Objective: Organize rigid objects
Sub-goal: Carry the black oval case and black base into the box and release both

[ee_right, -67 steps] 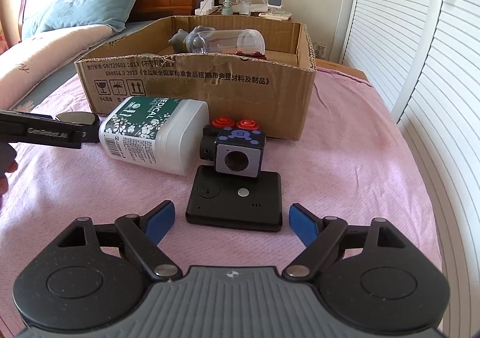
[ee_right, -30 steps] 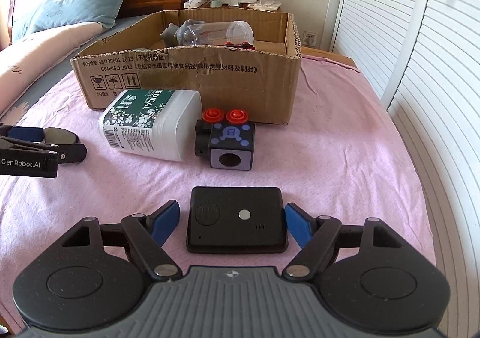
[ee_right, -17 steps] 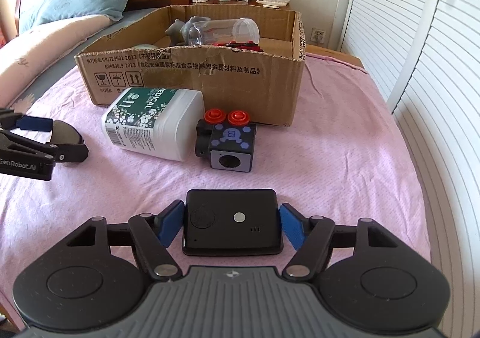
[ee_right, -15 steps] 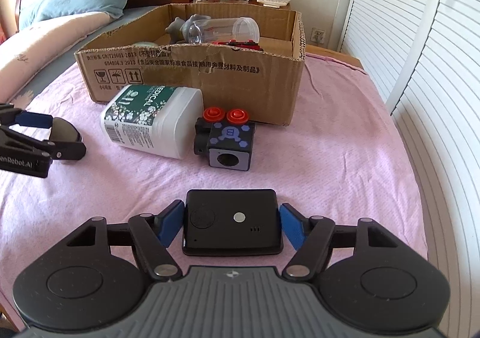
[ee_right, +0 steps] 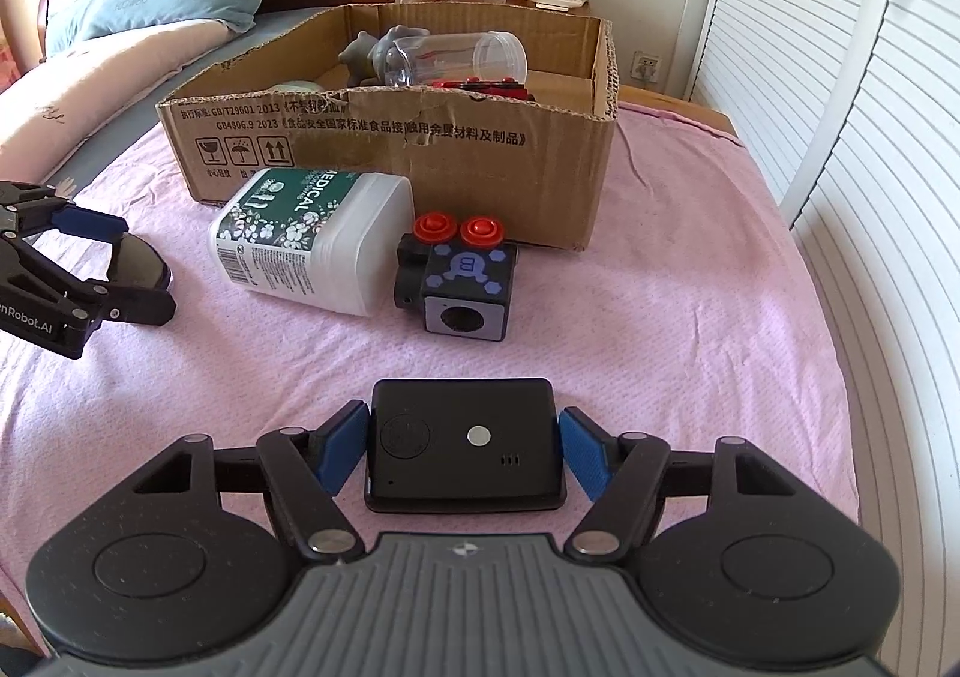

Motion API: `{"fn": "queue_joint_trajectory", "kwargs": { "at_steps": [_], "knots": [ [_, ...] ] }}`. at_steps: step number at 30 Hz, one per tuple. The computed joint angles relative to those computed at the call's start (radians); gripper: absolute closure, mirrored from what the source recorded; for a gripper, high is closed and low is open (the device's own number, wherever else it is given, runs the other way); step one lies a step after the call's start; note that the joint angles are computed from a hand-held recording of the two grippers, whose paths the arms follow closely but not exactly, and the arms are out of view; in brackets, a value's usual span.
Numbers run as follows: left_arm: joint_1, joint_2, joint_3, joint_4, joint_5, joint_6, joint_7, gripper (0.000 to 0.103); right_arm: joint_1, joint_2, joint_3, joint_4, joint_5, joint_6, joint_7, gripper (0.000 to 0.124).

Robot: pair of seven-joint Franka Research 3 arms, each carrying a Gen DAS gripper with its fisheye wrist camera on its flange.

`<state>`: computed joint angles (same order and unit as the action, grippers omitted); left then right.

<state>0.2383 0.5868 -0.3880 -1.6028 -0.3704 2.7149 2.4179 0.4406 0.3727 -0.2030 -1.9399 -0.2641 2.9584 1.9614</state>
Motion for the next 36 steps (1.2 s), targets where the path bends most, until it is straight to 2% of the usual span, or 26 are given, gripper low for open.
{"fn": "queue_joint_trajectory", "kwargs": {
  "at_steps": [3,7,9,13,21,26,31,36],
  "knots": [
    [-0.013,-0.006,0.019,0.008,0.02,-0.031,-0.023,0.013,-0.005,-0.006,0.005,0.004,-0.004,-0.004,-0.019,0.05],
    [-0.016,-0.013,0.032,0.035,0.017,-0.107,-0.055,0.013,-0.042,-0.026,0.047,0.007,0.024,-0.01,-0.088,0.05],
    [-0.017,-0.027,0.038,0.034,0.009,-0.121,-0.056,0.013,-0.054,-0.037,0.06,0.009,0.035,-0.011,-0.121,0.05],
    [-0.009,-0.063,0.035,0.042,-0.024,-0.169,-0.023,0.013,-0.082,-0.052,0.089,0.021,0.063,-0.011,-0.195,0.05],
    [-0.056,-0.055,0.045,0.169,-0.066,-0.216,0.015,0.013,-0.157,-0.044,0.162,0.089,0.206,0.019,-0.379,0.05],
    [-0.13,0.059,0.065,0.351,-0.005,-0.222,-0.023,0.013,-0.175,-0.005,0.174,0.162,0.282,0.02,-0.46,0.05],
    [-0.219,0.25,0.103,0.642,0.115,-0.304,-0.162,0.013,-0.179,0.036,0.168,0.226,0.329,-0.006,-0.499,0.05],
    [-0.26,0.347,0.116,0.772,0.187,-0.278,-0.253,0.011,-0.167,0.059,0.146,0.26,0.334,-0.02,-0.502,0.05]
  ]
}}
